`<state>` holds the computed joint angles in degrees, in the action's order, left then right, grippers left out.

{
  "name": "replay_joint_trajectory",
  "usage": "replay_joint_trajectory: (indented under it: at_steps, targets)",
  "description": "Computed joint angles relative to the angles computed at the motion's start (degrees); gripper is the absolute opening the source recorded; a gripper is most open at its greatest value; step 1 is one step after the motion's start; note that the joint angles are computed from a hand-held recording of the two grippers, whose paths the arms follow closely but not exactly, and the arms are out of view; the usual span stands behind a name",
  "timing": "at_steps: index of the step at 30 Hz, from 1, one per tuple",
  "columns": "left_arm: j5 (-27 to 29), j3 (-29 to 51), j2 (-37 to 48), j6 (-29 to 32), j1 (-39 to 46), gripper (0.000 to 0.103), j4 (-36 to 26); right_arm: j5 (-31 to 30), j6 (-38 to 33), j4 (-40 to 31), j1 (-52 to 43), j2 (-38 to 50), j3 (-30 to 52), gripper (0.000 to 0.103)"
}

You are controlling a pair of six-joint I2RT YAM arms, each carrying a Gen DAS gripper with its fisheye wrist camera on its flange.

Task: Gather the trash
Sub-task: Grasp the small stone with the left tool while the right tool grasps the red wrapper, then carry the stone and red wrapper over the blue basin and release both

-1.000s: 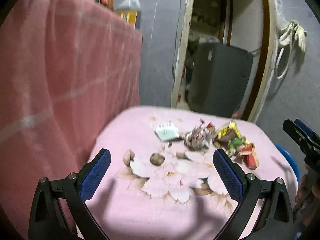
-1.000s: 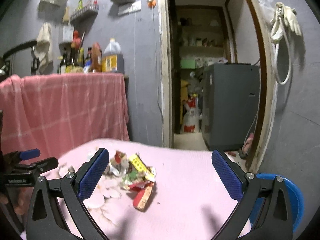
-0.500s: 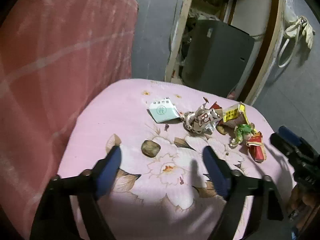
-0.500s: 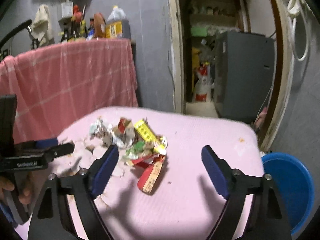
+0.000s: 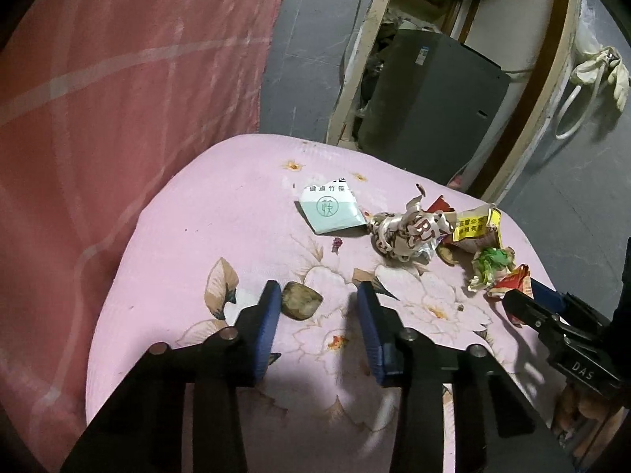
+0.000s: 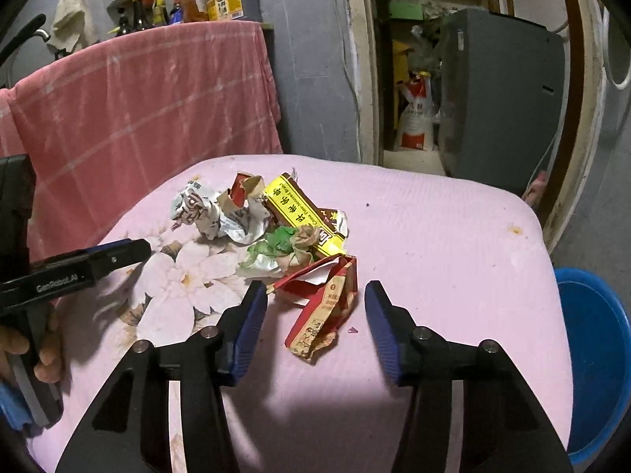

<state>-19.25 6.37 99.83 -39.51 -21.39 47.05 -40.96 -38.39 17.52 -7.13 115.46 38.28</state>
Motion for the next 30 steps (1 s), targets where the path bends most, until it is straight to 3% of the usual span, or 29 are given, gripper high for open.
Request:
replay_joint_trajectory:
  at_steps: [3,4,5,7,8,9,17,20,27,30]
  targets:
    - [0.50,-0.09,-0.83,0.12,0.19,0.017,-0.75,0.56,-0.67,-0.90,0.54,0.23,0.37,0.039]
    - [0.67,0.08,-0.95,0.34,0.05,0.017,-1.01,0.75,-0.83,-0.87,0.64,0.28,0.29,0.037]
    - [0.37,0.87,-0.28,0.35,-0.52,0.017,-1.19,0.83,-0.99,-1.02,0.76,0.33,0.31,0.030]
    - [0.56,0.73,-0.65,1.41,-1.43,0.017,-1.04,1.03,-1.46,-1.27,0.91,0.39,0.25,0.028]
    - [0.81,0.77,-0.40,1.87,-1.90,0.016,-0.55,0.99,-1.81,-1.28,0.80,0.39,0.11,0.019]
    - [1.08,0.87,-0.35,2.31,-2.76,0.017,-0.17,0.90,-2.42,-2.04,0.69,0.44,0.34,0.017]
    - [-4.24,2.17,-1.69,2.05,-11.47,0.016,-1.08,-4.11,-4.55,-3.79,-2.97,-0.20,0.07,0.016]
    - [-6.87,1.65,-0.95,1.05,-14.56,0.016,1.85,-9.29,-6.98,-5.54,-6.07,-1.64,-0.57,0.016]
    - [-18.29,1.92,-6.96,-1.11,-24.40,0.016,0.41,-18.82,-6.90,2.23,-11.74,-10.38,-8.00,0.016]
    - [-24.30,3.70,-10.51,-0.54,-28.45,0.016,-2.95,-23.82,-1.02,12.30,-15.17,-13.37,-12.05,0.016]
